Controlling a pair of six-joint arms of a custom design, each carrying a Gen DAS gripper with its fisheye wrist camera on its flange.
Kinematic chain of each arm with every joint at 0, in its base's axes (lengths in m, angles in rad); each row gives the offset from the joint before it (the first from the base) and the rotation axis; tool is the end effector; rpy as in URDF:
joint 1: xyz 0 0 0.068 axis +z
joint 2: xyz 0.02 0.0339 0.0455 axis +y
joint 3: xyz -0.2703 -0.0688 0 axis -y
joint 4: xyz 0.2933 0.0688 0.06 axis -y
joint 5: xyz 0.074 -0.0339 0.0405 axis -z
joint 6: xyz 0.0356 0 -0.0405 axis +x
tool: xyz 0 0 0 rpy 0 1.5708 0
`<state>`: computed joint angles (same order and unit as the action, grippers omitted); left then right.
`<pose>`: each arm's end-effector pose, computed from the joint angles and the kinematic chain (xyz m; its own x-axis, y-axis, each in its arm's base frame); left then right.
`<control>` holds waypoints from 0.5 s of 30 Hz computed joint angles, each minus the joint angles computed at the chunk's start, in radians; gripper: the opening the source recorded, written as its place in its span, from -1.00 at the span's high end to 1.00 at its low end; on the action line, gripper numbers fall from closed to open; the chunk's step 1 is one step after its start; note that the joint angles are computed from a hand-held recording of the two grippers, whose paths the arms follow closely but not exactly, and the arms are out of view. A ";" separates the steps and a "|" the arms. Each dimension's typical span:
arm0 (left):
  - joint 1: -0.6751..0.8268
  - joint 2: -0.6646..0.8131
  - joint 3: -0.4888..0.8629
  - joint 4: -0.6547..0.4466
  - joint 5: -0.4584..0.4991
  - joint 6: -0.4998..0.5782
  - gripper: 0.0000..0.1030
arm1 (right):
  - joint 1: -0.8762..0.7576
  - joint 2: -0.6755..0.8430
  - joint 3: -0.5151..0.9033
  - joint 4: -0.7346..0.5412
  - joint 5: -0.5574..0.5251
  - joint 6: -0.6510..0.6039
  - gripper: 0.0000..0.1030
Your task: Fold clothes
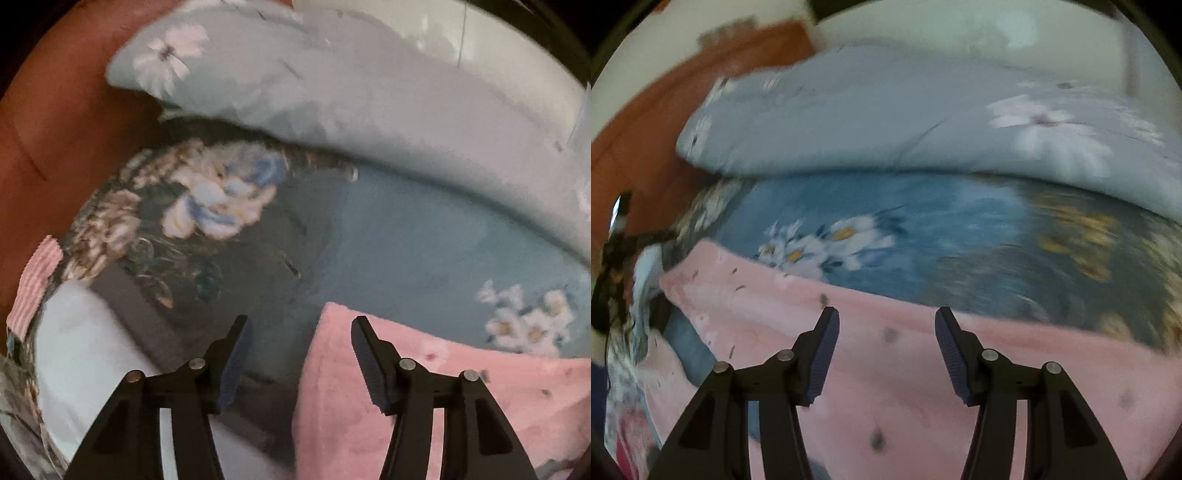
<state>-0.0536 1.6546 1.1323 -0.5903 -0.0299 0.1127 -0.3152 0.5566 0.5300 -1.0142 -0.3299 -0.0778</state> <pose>0.3747 -0.0190 0.1903 -0.8853 0.1601 -0.4365 0.1408 0.9871 0.0764 0.1364 -0.0324 0.2156 -0.8285 0.1928 -0.5257 0.0734 0.9681 0.2394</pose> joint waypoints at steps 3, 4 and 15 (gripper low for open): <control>-0.016 0.066 0.015 -0.002 0.036 0.009 -0.16 | 0.141 0.165 0.000 0.113 0.038 0.031 -0.08; -0.025 0.085 0.021 0.001 0.041 0.005 -0.16 | 0.178 0.228 0.007 0.149 0.045 0.033 -0.08; -0.068 0.051 -0.058 0.095 0.044 0.090 0.86 | 0.432 0.398 0.020 0.237 0.228 0.092 0.96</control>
<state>-0.1218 1.7054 1.0742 -0.4952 0.0141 0.2029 0.1172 0.9545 0.5496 -0.7774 -0.1019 0.0141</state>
